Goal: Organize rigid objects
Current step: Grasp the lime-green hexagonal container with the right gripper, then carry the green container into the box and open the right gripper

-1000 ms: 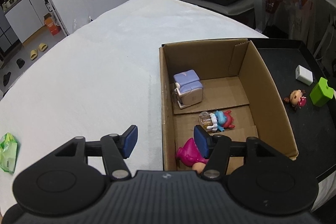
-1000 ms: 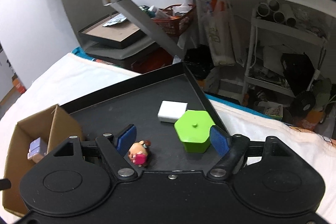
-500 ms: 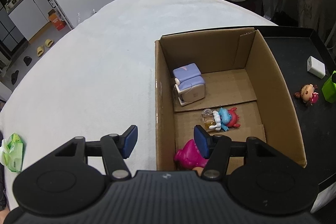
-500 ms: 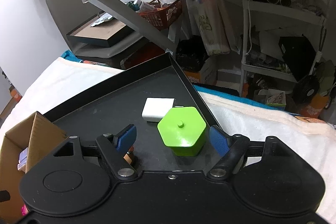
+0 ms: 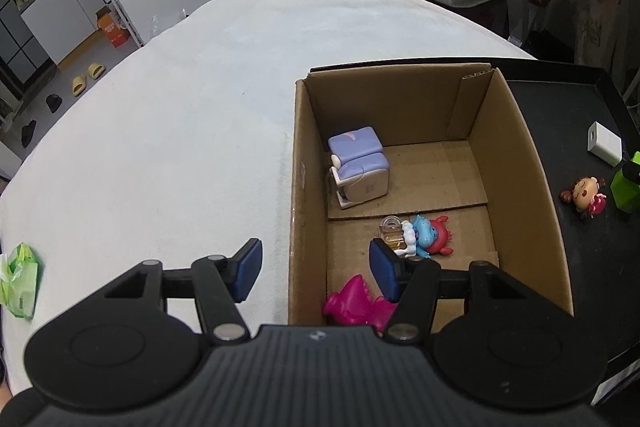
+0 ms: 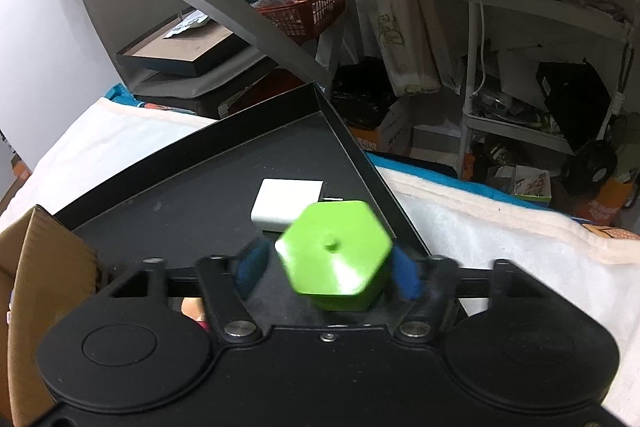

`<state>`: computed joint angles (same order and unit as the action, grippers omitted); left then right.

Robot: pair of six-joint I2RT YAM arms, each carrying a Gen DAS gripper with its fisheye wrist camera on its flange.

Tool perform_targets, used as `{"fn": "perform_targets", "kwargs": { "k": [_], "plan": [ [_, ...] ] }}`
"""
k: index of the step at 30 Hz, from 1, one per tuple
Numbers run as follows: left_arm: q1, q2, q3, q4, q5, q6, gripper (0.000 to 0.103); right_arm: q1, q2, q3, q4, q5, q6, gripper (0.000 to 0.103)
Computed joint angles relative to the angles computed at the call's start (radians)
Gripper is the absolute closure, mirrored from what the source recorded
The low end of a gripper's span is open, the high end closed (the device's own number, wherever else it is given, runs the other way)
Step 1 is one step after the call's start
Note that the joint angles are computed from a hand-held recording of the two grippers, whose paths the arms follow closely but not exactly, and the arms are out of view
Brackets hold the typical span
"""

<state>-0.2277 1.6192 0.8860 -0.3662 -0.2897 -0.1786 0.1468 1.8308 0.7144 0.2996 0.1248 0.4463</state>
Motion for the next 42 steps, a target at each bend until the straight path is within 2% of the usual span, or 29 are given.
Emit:
{"fn": "perform_targets", "kwargs": {
  "k": [8,12,28,33,35,42],
  "plan": [
    [0.011,-0.04,-0.028,0.014,0.031,-0.001,0.045,0.017,-0.048,-0.042,0.027,-0.009,-0.022,0.046],
    [0.023,-0.062,-0.046,0.025,0.055,0.003,0.045,0.019,-0.108,-0.058,-0.01,-0.031,-0.015,0.046],
    [0.083,-0.116,-0.117,0.099,0.142,0.037,0.046,0.155,-0.27,0.013,-0.215,0.033,-0.017,0.046],
    [0.116,-0.11,-0.118,0.094,0.187,0.041,0.061,0.23,-0.3,0.07,-0.284,0.064,-0.019,0.046],
    [0.133,-0.106,-0.115,0.085,0.214,0.04,0.073,0.26,-0.304,0.094,-0.309,0.076,-0.022,0.046],
    [0.176,-0.089,-0.109,0.064,0.278,0.054,0.089,0.363,-0.291,0.17,-0.374,0.119,-0.035,0.046]
  ]
}}
